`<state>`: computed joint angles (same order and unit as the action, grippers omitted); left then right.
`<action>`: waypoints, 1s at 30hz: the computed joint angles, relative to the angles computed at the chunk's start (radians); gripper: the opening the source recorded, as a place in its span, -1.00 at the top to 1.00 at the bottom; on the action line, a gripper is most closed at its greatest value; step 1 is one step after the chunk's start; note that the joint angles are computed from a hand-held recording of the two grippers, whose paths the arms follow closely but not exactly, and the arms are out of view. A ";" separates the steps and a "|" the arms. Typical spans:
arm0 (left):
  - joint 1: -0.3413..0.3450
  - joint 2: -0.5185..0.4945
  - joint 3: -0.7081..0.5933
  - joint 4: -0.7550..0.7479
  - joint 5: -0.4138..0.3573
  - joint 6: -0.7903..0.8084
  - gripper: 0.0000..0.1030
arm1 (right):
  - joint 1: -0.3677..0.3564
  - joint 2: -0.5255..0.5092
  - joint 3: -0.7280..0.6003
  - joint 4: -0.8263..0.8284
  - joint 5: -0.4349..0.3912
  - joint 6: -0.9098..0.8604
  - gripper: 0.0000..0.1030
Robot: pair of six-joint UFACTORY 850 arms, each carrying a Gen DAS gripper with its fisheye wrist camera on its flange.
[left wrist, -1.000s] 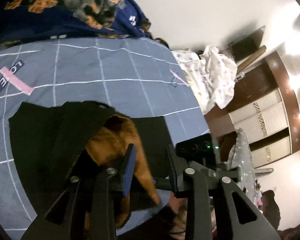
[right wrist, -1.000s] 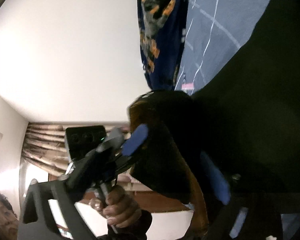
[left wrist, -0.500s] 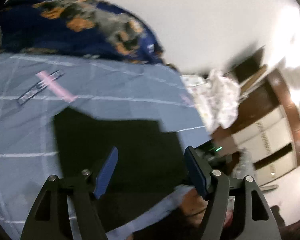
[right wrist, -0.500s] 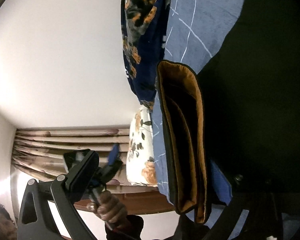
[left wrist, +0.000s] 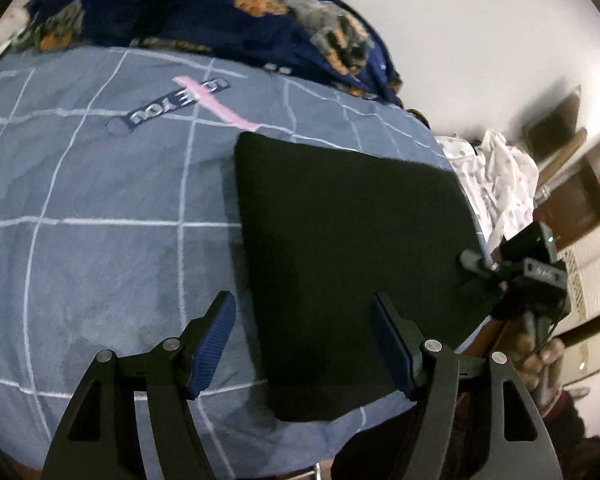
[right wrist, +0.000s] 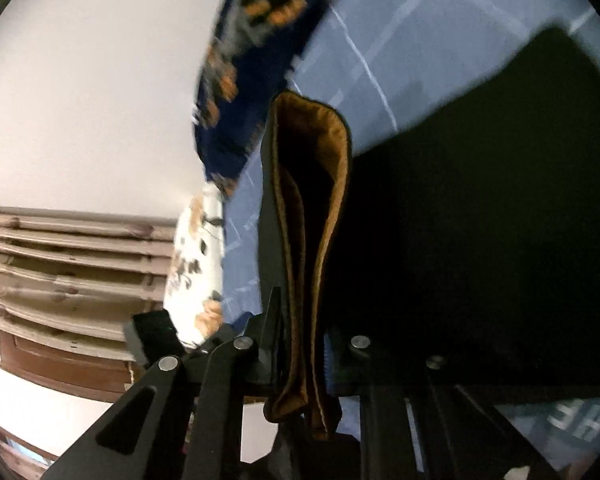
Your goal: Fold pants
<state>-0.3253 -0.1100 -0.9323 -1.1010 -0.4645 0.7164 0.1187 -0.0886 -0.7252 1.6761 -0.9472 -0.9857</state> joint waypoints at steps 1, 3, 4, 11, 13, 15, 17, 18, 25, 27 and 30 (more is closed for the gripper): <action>-0.009 0.000 -0.005 0.017 0.008 -0.005 -0.36 | -0.024 0.020 0.015 -0.003 -0.003 -0.005 0.69; -0.041 -0.006 -0.021 0.084 0.040 -0.036 -0.41 | -0.081 0.053 0.048 -0.018 0.009 -0.011 0.69; -0.050 -0.010 -0.026 0.102 0.047 -0.042 -0.43 | -0.102 0.054 0.055 -0.023 0.016 -0.008 0.69; -0.116 -0.065 -0.071 0.140 0.078 -0.050 -0.43 | -0.205 0.029 0.100 -0.032 0.011 -0.040 0.69; -0.129 -0.076 -0.081 0.172 0.086 -0.079 -0.43 | -0.217 0.023 0.103 -0.032 0.009 -0.060 0.70; -0.138 -0.083 -0.088 0.192 0.093 -0.091 -0.43 | -0.230 0.017 0.103 -0.028 -0.005 -0.066 0.70; -0.146 -0.092 -0.096 0.238 0.101 -0.128 -0.43 | -0.235 0.023 0.107 -0.025 -0.002 -0.075 0.70; -0.148 -0.095 -0.098 0.247 0.104 -0.136 -0.43 | -0.240 0.025 0.109 -0.028 -0.004 -0.076 0.70; -0.151 -0.136 -0.112 0.256 0.097 -0.162 -0.43 | -0.258 -0.017 0.105 -0.028 -0.002 -0.102 0.69; -0.152 -0.145 -0.113 0.272 0.093 -0.179 -0.43 | -0.267 -0.022 0.107 -0.019 -0.013 -0.107 0.59; -0.151 -0.150 -0.111 0.279 0.086 -0.190 -0.43 | -0.300 0.017 0.120 -0.020 0.016 -0.080 0.53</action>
